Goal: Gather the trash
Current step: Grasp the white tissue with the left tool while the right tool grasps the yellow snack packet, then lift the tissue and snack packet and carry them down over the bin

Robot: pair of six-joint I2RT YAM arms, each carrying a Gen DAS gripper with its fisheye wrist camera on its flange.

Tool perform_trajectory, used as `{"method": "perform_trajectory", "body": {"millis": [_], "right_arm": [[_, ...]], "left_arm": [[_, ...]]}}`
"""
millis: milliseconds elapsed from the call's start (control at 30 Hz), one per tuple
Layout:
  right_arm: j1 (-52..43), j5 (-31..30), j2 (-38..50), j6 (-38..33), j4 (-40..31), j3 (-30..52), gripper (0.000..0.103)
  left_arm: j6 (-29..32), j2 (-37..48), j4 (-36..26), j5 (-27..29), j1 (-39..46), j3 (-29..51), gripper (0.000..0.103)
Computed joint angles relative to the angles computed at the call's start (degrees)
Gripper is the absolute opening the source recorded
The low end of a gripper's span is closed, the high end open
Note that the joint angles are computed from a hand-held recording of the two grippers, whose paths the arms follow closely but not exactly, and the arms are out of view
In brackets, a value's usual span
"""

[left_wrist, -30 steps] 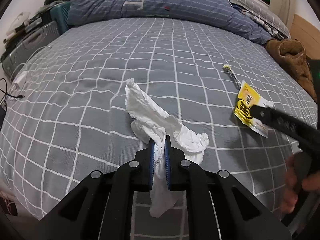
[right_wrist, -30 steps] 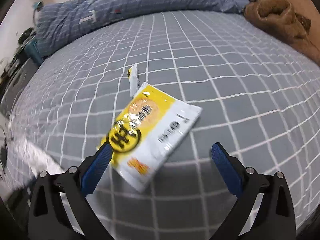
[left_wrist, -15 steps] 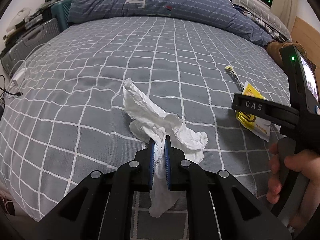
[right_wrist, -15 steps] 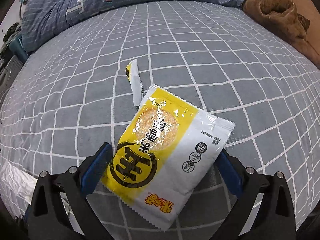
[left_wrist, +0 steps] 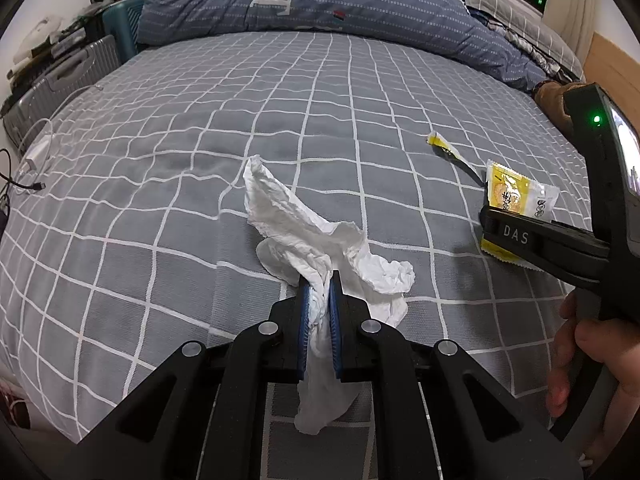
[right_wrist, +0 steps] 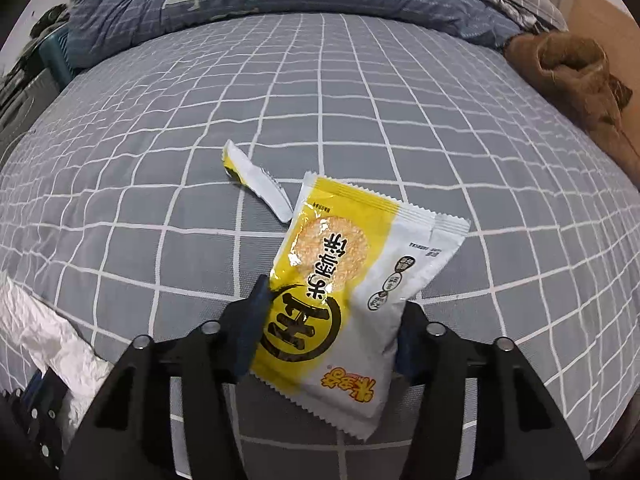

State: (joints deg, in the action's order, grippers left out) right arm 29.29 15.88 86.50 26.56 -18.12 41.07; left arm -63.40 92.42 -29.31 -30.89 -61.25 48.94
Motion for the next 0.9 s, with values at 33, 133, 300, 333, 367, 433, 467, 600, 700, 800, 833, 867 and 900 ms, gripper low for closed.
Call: {"method": "perform_trajectory", "body": {"millis": [33,133,300,333,367,433,467,600,700,800,833,867,900], "right_arm": [[0.25,0.18,-0.60,-0.25,0.16,-0.45,0.049],[0.56,0.57,-2.52,-0.73,0.55,-1.90,0.048],[2.47,3.38,-7.47,-0.78,-0.52,-4.84,0.048],[3.12,4.42,-9.42,-0.76,-0.94,-6.06,0.048],[3.51,5.08,-10.83,-0.90,-1.41,-6.80,0.048],[4.10,6.06,-14.29,-0.86,-2.71,-8.47,0.048],[4.15,6.09,-15.96,-0.81,-3.45,-9.18,0.047],[3.93,5.29,-22.05,-1.11,-6.33,-11.33,0.041],[3.44,4.55,-25.53,-2.00,-7.82,-12.52,0.031],[2.05,2.50,-28.58,-3.42,-9.13,-14.04,0.016],[2.32,2.92,-29.69,-3.69,-9.94,-14.43,0.006],[2.47,2.97,-31.00,-3.95,-10.61,-14.87,0.004],[2.27,2.49,-32.36,-4.26,-11.24,-15.27,0.004]], "left_arm": [[0.15,0.02,0.03,0.06,0.05,0.07,0.009],[0.38,0.01,0.33,0.29,0.10,0.00,0.009],[-0.28,-0.71,0.03,-0.03,-0.43,-0.01,0.009],[-0.32,-0.83,0.03,-0.05,-0.53,-0.01,0.009],[-0.44,-1.04,-0.10,-0.16,-0.73,-0.01,0.009],[-0.74,-1.29,-0.42,-0.32,-1.29,0.13,0.009],[-0.89,-1.30,-0.62,-0.43,-1.65,0.33,0.009],[-3.46,-1.56,-2.79,-1.61,-4.13,1.43,0.009],[-5.25,-0.81,-4.80,-2.46,-6.28,2.89,0.009],[-6.84,-0.49,-5.93,-2.82,-7.97,3.71,0.009],[-7.20,-0.51,-6.23,-2.93,-8.44,3.88,0.009],[-7.68,-0.49,-6.93,-3.29,-9.05,4.26,0.009],[-8.27,-0.27,-7.73,-3.69,-9.69,4.76,0.009]]}}
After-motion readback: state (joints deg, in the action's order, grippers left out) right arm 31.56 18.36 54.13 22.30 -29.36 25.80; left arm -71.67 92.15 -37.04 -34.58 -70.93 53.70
